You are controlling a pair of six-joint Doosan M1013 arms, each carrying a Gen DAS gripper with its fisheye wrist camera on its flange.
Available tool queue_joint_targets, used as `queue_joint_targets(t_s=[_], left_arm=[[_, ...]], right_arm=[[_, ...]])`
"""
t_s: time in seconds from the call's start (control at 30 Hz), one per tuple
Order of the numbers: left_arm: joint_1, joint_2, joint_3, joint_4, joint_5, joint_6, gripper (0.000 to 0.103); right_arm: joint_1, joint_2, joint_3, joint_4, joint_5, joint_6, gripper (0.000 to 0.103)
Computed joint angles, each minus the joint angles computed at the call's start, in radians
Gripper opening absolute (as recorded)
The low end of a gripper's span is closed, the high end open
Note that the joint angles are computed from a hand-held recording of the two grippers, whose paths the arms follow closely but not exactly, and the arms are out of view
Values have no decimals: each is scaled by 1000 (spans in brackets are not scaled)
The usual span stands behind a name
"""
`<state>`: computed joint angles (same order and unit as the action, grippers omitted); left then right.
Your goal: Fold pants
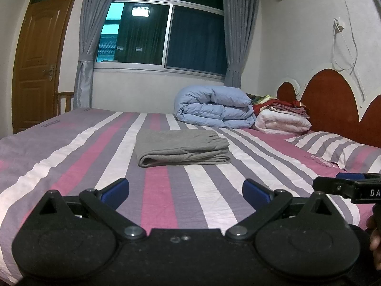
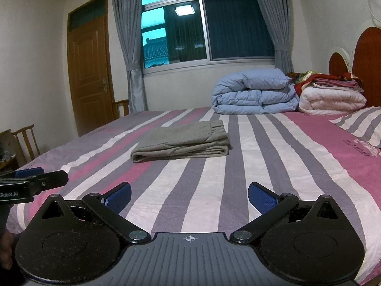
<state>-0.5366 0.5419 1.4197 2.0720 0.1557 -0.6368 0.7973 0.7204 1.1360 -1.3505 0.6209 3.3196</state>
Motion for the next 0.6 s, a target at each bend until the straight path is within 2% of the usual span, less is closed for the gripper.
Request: queue_joint_targets(t_s=[0.6], left_arm=[[2,2,0,35,-6,-32,96]], right_arm=[[1,1,-2,2,2,-2,103]])
